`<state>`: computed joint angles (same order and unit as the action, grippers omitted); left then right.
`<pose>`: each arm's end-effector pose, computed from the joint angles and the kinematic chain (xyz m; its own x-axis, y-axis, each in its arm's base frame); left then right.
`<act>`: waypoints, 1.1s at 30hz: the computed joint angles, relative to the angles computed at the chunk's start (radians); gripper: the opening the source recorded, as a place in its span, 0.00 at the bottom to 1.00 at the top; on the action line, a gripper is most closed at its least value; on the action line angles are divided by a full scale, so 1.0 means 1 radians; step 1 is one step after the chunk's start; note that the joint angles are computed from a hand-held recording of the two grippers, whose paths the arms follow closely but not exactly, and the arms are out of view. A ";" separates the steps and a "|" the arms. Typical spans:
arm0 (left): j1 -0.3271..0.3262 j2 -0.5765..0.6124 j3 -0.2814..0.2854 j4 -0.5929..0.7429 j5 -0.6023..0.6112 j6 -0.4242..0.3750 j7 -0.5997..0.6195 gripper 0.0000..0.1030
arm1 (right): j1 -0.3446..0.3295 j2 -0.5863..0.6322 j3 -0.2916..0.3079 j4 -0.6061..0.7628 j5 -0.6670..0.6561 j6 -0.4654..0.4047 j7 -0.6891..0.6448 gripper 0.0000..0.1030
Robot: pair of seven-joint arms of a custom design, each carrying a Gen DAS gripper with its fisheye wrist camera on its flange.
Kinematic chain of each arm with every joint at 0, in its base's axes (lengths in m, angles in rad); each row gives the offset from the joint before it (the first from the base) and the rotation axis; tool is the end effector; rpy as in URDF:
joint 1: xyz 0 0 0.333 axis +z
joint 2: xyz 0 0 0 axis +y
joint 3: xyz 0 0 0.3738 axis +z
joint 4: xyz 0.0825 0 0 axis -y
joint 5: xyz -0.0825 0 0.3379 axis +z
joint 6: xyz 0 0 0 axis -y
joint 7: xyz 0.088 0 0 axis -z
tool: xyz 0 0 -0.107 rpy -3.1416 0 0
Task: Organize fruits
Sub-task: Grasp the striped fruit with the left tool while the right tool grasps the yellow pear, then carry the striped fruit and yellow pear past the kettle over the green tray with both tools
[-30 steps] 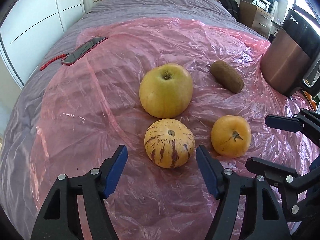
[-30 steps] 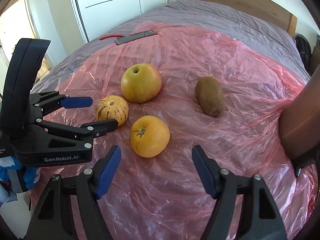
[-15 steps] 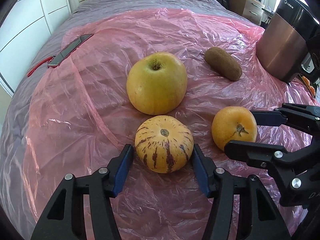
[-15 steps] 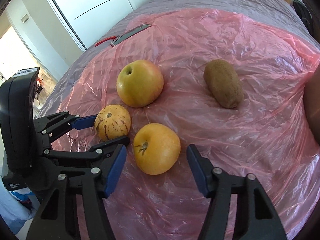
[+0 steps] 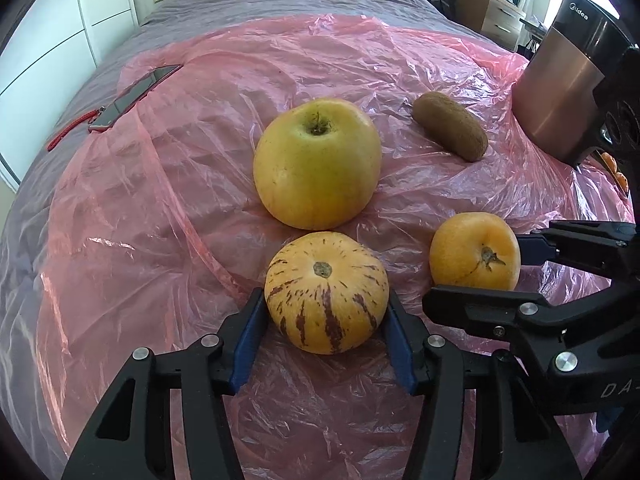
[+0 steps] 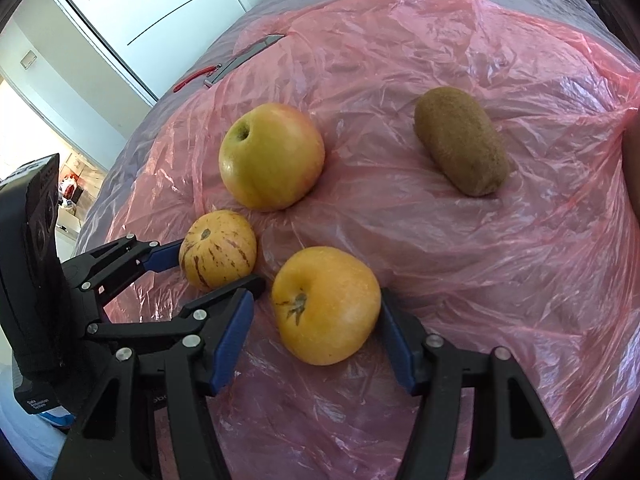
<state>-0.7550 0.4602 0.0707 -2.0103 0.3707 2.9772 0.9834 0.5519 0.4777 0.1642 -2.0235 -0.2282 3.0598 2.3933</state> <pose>0.4761 -0.4282 0.3640 -0.4531 -0.8910 0.0280 -0.7774 0.3796 -0.5016 0.4824 0.4249 0.3648 0.1480 -0.9253 -0.3492 -0.9122 0.0087 -0.4096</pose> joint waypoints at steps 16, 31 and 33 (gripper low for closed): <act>0.014 0.000 -0.017 0.009 -0.054 0.008 0.014 0.47 | -0.012 -0.032 0.005 -0.044 0.014 0.036 0.020 0.19; -0.079 -0.096 0.053 -0.073 0.061 0.022 -0.143 0.47 | 0.158 -0.188 -0.190 -0.195 -0.130 0.055 0.173 0.19; -0.086 -0.113 0.055 -0.080 0.097 0.019 -0.186 0.47 | 0.188 -0.213 -0.227 -0.219 -0.184 0.050 0.224 0.19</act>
<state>-0.8409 0.3477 0.1254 -2.0902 0.4672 2.9961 0.7971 0.7394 0.2647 -0.0630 -2.2421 -0.4117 3.1095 2.6178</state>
